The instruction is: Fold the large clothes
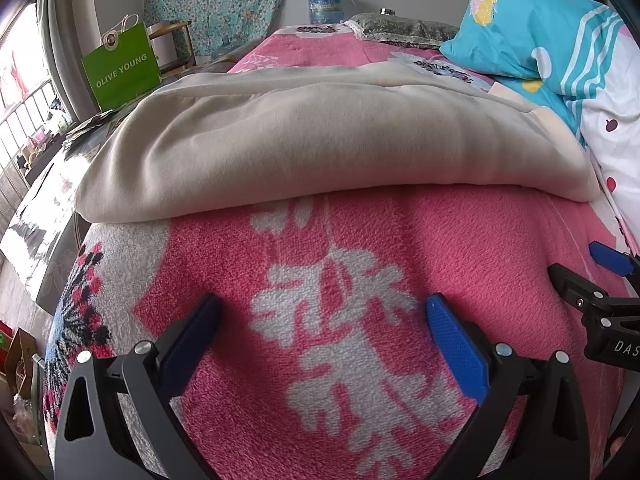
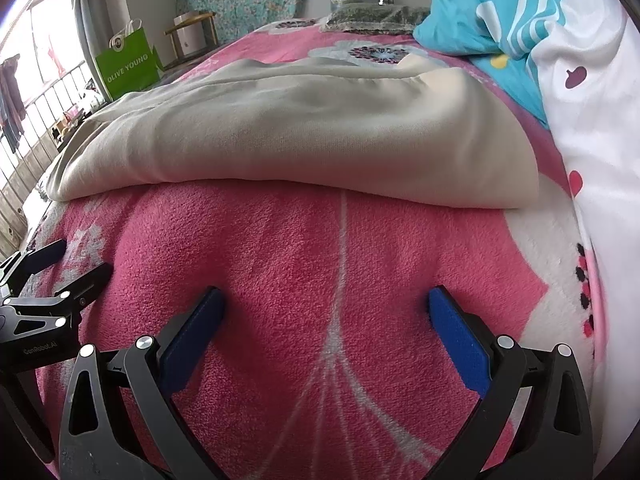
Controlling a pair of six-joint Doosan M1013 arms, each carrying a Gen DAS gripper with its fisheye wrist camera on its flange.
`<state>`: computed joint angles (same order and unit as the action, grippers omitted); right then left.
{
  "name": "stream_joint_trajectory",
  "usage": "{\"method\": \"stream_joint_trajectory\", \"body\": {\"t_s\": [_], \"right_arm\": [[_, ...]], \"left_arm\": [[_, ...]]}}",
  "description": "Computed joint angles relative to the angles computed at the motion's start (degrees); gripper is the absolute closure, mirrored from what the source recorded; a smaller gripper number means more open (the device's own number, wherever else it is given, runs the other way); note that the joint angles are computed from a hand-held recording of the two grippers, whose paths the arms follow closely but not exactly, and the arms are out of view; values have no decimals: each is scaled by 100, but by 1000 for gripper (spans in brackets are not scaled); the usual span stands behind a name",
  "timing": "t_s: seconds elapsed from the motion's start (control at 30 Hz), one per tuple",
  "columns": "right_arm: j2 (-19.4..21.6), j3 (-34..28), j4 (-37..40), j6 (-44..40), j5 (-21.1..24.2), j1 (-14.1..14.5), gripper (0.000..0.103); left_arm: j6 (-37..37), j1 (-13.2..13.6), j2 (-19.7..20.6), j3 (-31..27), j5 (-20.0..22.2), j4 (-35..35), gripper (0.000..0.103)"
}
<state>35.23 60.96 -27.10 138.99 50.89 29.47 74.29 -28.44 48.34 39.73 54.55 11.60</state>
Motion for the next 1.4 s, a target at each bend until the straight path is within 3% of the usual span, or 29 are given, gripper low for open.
{"method": "stream_joint_trajectory", "body": {"t_s": [1.4], "right_arm": [[26,-22,-13,42,-21,10,6]], "left_arm": [[61,12,29,-60,70,-42,4]]}}
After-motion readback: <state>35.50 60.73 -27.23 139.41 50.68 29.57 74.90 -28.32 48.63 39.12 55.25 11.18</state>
